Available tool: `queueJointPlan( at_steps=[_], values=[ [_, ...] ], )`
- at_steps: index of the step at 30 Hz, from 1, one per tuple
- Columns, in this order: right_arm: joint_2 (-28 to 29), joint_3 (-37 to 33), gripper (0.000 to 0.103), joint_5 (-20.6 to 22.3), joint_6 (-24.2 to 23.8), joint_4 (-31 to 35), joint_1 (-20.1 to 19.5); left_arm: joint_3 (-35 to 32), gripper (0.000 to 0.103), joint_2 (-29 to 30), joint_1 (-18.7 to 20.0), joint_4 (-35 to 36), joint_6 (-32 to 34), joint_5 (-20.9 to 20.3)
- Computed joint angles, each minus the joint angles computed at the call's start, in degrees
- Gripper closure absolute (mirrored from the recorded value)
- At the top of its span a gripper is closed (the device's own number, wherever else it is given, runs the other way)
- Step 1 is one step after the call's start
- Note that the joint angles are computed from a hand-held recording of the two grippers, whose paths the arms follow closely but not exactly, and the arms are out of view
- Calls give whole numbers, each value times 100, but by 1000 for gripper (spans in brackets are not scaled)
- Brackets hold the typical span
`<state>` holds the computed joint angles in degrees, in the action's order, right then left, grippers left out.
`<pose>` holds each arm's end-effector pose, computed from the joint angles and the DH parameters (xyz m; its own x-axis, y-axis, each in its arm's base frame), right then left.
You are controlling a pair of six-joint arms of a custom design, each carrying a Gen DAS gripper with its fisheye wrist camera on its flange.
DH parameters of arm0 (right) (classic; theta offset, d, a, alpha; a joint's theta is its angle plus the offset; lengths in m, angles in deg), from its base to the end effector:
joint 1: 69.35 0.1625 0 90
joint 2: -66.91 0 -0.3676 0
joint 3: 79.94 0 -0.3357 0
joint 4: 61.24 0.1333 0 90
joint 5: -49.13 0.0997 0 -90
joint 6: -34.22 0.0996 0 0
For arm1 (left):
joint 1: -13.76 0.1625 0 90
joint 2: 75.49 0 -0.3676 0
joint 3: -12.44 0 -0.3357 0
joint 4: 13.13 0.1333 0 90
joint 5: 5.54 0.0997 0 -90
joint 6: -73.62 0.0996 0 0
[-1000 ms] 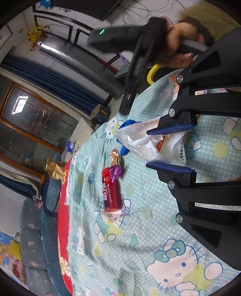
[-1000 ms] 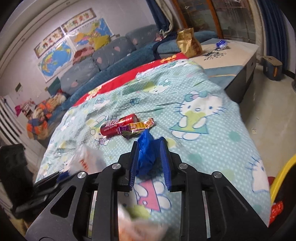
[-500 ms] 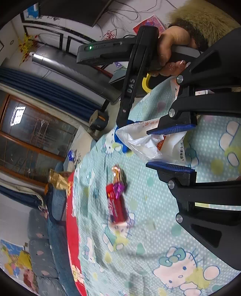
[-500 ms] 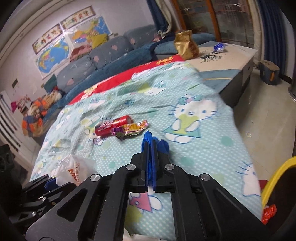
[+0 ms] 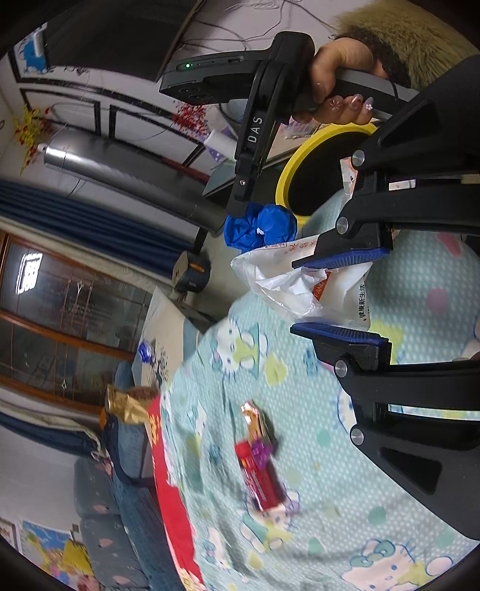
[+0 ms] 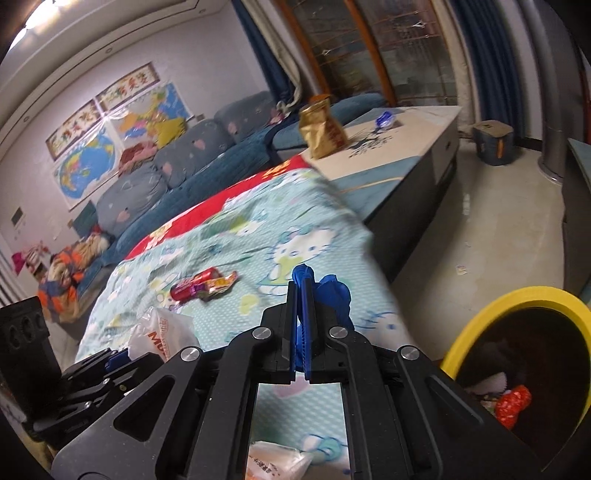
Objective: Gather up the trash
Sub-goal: 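Carry the white bag and blue item over the yellow-rimmed bin with both grippers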
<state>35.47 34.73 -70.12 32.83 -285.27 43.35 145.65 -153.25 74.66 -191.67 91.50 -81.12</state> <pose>0.2647 -0.4134 0.0432 -0.9448 -0.0015 0.3275 -0.2669 0.5832 -0.7672 -0.0586 -0.4303 0.2189 -0.7432 0.5600 -0.3662 0.6679 0.5886 -0.4555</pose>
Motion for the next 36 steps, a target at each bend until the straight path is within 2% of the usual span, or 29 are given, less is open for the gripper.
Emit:
queueJointPlan(
  at_steps=[14, 36],
  values=[
    [-303, 895, 102, -345, 209, -963, -180, 144, 76, 491, -577, -271, 69, -89],
    [-550, 1963, 102, -608, 482, -2266, -627, 201, 76, 1413, -1156, -848, 194, -85]
  ],
)
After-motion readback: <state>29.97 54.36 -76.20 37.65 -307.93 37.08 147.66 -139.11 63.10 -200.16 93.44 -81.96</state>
